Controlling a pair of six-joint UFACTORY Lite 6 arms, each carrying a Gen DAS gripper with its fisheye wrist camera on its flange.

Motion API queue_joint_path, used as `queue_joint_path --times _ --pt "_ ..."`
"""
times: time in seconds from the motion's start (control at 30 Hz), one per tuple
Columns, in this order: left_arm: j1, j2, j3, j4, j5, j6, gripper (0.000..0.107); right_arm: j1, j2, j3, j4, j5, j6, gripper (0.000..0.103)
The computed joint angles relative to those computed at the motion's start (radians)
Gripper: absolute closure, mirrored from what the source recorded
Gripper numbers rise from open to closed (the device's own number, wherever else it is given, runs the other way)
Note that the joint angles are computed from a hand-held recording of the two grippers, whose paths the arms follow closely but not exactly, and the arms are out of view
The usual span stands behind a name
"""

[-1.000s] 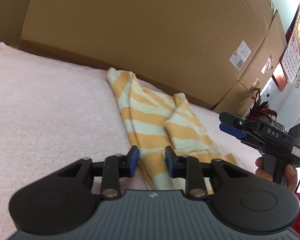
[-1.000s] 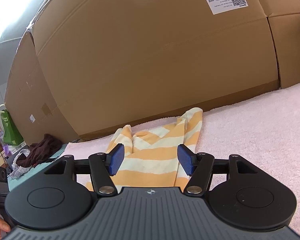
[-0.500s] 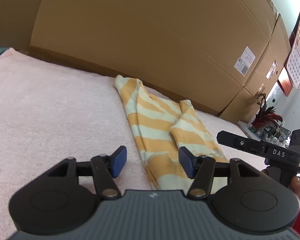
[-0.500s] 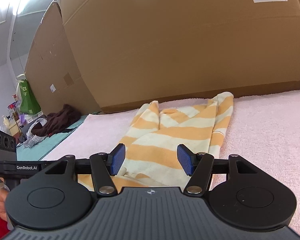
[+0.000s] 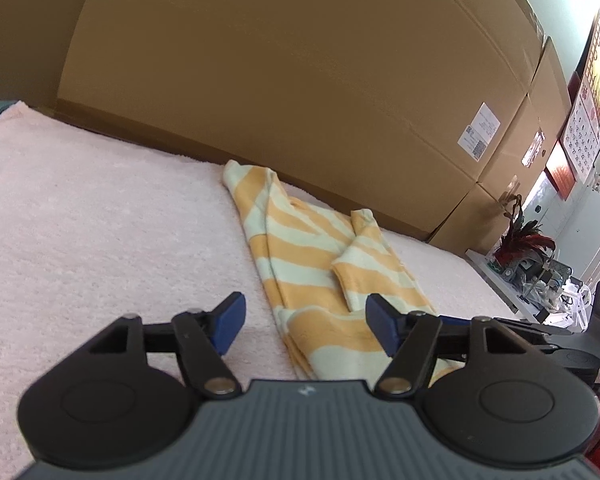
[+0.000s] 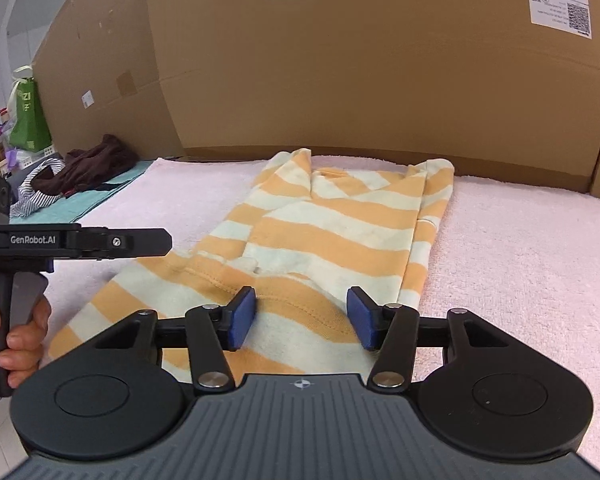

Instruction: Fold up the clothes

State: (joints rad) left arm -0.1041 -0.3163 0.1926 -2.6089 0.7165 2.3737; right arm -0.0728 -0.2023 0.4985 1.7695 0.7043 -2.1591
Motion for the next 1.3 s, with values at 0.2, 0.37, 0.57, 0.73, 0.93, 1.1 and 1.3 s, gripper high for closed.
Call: queue_joint_path --times 0.2,0.37,0.57,0.73,0.93,1.1,1.3 --pt "-0.038 0.002 0.009 -0.019 -0.007 0.052 0.032 0.104 -0.048 -0.038 0.157 -0.134 -0.075 0.043" --pt "-0.102 -0.057 -0.033 -0.144 -0.015 0.180 0.032 0.039 -0.279 -0.190 0.222 -0.141 -0.045 0.067" --pt "-0.163 -0.081 -0.041 -0.227 -0.037 0.284 0.031 -0.398 -0.452 -0.320 -0.214 0.221 0.248 0.079" --pt "-0.239 -0.075 -0.012 -0.371 -0.114 0.408 0.030 -0.331 -0.417 -0.337 -0.177 0.111 0.260 0.076" --pt "-0.259 -0.049 0.021 -0.436 -0.164 0.441 0.028 -0.225 -0.410 -0.279 -0.088 0.074 0.310 0.078" --pt "-0.283 -0.058 0.013 -0.487 -0.164 0.497 0.028 -0.030 -0.207 -0.143 -0.024 -0.026 0.284 0.085" --pt "-0.279 -0.041 0.028 -0.498 -0.179 0.493 0.023 -0.030 -0.128 -0.136 0.164 -0.041 0.128 0.093"
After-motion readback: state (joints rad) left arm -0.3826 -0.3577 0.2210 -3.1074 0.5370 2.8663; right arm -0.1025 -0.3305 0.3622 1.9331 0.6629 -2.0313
